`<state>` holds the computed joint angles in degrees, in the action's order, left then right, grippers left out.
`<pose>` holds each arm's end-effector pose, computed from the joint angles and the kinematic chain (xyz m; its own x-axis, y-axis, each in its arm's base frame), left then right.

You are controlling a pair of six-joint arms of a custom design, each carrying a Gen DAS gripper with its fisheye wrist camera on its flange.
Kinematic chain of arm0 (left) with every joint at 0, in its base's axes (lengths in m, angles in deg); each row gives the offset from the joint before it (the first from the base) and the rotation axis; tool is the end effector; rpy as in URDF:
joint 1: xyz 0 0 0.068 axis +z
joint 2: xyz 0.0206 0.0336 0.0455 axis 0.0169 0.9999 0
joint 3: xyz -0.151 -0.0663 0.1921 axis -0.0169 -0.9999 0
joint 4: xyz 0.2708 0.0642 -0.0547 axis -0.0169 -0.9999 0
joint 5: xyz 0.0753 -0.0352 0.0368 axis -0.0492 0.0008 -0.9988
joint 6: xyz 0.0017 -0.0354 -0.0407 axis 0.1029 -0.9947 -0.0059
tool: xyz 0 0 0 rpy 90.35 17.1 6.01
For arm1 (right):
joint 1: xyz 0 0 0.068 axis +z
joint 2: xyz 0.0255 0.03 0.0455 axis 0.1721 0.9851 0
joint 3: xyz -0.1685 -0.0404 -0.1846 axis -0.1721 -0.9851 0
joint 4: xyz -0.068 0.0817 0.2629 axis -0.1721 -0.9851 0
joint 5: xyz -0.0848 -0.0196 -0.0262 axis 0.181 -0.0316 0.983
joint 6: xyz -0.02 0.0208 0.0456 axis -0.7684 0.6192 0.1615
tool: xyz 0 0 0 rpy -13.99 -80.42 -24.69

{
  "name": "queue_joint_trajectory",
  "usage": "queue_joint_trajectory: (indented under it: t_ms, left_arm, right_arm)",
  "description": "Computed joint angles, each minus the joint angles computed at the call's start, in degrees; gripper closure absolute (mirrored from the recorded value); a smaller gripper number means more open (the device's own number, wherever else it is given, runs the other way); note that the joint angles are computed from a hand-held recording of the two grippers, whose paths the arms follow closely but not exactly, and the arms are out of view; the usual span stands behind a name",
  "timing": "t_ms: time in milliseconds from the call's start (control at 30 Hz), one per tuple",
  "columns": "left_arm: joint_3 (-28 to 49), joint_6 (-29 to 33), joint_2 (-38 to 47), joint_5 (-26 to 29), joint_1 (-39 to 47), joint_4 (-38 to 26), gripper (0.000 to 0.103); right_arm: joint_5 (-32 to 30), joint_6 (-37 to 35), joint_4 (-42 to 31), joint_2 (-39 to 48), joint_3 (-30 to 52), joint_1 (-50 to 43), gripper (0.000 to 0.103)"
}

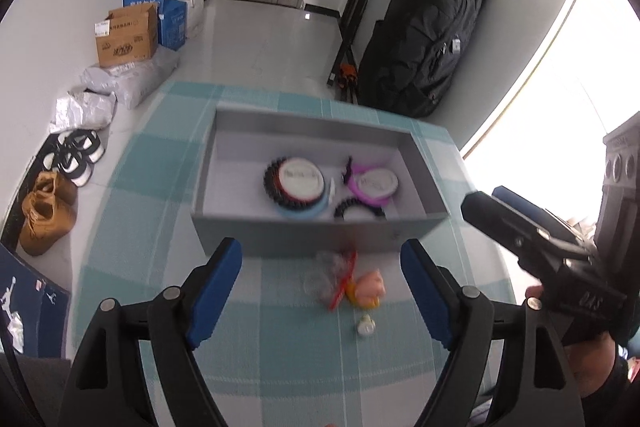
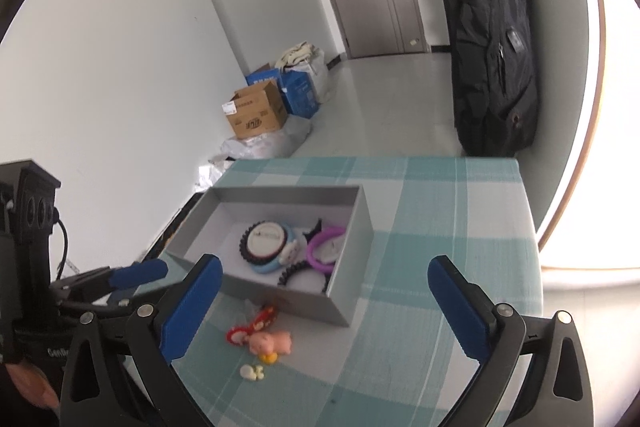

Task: Organize jewelry
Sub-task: 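Lift both open grippers out of the gray box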

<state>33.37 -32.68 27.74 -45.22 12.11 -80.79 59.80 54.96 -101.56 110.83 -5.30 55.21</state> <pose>0.2709 0.0310 0.2254 -0.7200 0.4069 -0.5621 0.6350 0.7131 -0.2971 0.1855 0.1613 0.2068 -0.6100 0.3438 -0.7140 0.1912 0.9382 0.2884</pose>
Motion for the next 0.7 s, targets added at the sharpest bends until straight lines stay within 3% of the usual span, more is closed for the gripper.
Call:
queue_joint_trajectory:
  t_ms: [233,700]
  left_arm:
    - [-2.27,5.81,-0.62,-2.29,-0.81,-4.61,0.025]
    - [-11.76,6.16,-7.24,-10.29,-6.05,3.59,0.025]
  right_arm:
    - [-2.02,5.75,-0.49,-3.75,-3.85,1.25,0.000]
    - [-5.39,12.50,-1.90,-6.11,-7.29,1.09,0.000]
